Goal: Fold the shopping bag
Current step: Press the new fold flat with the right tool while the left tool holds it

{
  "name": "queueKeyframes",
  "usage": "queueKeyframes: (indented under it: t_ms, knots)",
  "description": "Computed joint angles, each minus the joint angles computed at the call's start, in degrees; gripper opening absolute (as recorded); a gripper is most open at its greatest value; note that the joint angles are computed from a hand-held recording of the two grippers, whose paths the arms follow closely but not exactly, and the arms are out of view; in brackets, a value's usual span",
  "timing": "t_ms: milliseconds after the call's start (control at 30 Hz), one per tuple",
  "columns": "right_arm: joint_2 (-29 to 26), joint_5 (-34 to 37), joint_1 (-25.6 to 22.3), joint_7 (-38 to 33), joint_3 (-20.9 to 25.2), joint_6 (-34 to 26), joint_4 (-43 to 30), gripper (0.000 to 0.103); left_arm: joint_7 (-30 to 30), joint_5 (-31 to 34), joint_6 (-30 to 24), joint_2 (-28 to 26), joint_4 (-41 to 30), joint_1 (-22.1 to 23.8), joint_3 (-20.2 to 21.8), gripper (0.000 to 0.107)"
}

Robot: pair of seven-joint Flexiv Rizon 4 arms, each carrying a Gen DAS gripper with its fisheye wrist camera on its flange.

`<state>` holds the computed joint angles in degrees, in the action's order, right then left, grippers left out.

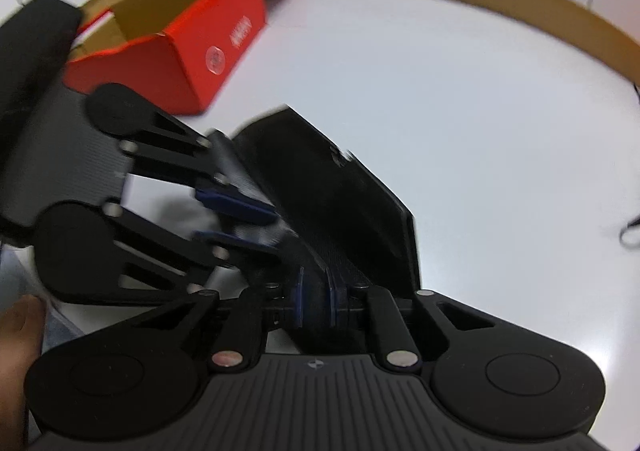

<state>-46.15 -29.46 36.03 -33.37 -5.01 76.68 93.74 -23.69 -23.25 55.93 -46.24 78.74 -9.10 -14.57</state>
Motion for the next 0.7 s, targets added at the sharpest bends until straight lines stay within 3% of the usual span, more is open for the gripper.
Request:
queueKeyframes:
  t_ms: [400, 700]
  knots:
    - [-0.3, 1.5, -2.3, -4.9, 3.8, -4.8, -1.7, 0.013, 1.3, -0.8, -0.8, 1.4, 1.5, 1.5, -0.1, 0.025]
    - [0.2, 0.1, -1.5, -7.5, 3.3, -4.6, -1.2, 0.015, 2.7, -1.7, -0.8, 2.7, 3.3, 2.7, -0.1, 0.025]
